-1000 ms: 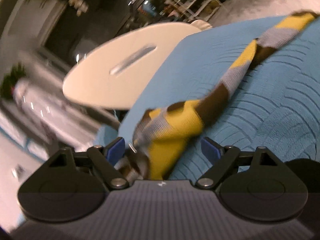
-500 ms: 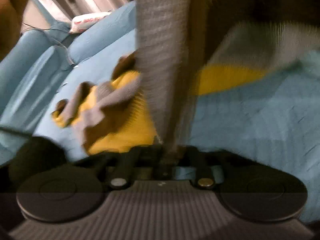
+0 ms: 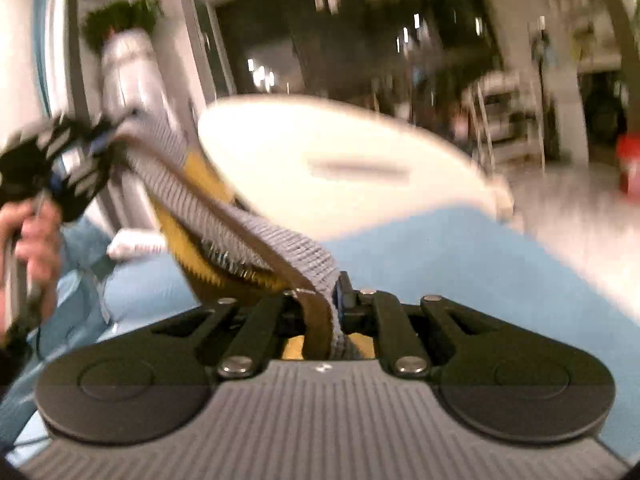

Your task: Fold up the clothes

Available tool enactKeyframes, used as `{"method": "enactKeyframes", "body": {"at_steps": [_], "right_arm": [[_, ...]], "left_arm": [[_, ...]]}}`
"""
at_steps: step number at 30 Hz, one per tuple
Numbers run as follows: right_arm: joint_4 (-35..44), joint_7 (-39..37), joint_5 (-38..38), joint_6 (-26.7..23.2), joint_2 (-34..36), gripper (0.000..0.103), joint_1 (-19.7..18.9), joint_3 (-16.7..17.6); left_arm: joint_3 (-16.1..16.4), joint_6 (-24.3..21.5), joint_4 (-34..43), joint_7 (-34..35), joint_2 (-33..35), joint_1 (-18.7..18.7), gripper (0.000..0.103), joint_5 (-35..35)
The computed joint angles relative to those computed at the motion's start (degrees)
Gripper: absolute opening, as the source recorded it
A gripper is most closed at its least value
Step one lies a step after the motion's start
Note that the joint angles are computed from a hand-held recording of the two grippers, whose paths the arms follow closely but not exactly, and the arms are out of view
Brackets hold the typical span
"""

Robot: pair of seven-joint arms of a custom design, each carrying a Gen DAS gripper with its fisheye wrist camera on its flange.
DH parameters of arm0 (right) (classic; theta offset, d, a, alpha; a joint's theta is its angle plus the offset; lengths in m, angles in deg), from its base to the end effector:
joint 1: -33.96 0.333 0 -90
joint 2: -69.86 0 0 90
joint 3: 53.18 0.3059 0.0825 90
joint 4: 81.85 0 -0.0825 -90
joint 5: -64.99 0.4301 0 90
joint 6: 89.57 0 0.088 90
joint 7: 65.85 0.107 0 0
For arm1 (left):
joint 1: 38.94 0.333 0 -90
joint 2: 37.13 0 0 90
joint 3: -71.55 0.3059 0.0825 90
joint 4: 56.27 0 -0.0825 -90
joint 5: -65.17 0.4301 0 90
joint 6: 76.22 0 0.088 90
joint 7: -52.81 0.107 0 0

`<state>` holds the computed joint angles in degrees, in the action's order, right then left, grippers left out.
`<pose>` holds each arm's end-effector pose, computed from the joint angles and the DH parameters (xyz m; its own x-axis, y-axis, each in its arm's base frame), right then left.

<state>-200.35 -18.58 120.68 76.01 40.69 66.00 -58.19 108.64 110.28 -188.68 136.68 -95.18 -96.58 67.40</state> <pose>0.4542 0.1629 0.7591 0.5910 -0.7583 -0.2751 -0.2676 0.1374 -0.9537 0.3961 0.0383 0.7821 -0.5013 -0.6547 0.5658 -0.0980 -0.6068 -0.7888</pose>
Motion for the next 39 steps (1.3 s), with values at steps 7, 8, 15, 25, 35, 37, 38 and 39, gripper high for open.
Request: {"method": "enactKeyframes", "body": {"at_steps": [7,8,15,25,35,37,38,39], "right_arm": [[12.8,-20.7,15.0,8.6,3.2,0.008,11.7,-7.7],[14.8,-22.7,17.9,7.8,3.5,0.008,12.4,-8.7],[14.9,-9.4,7.0,-0.1,7.0,0.008,0.3,-1.5],[8.9,-2.9,1.4,-0.5,2.3,0.008,-2.1,1.3],[5.5,-0.4,-1.5,-1.9,-0.9,0.008,-1.6,0.8],[4.3,1.3,-2.8,-1.8,-1.7,0.008,-2.6,1.0],[4.2,2.4,-3.3,-1.7,-1.7,0.008,-3.0,0.9],[4.1,3.5,-3.7,-1.5,-1.6,0.008,-3.4,0.9]], "left_arm": [[-6.1,8.4,2.4,0.1,-2.1,0.2,0.008,5.4],[-7.2,8.1,2.6,-0.1,-2.0,1.3,0.010,6.6],[-7.5,-16.7,0.6,4.4,-7.8,-2.6,0.082,7.8],[-16.6,-36.2,-9.2,17.3,3.1,8.3,0.090,13.9],[-31.3,-21.2,-7.0,6.9,17.5,23.5,0.007,12.6],[-36.5,-16.1,-8.1,-0.3,16.9,30.6,0.006,11.2],[-39.8,-13.7,-8.8,-4.9,16.0,34.9,0.006,10.0],[-42.9,-11.8,-9.4,-9.3,15.0,39.2,0.006,9.0]]}}
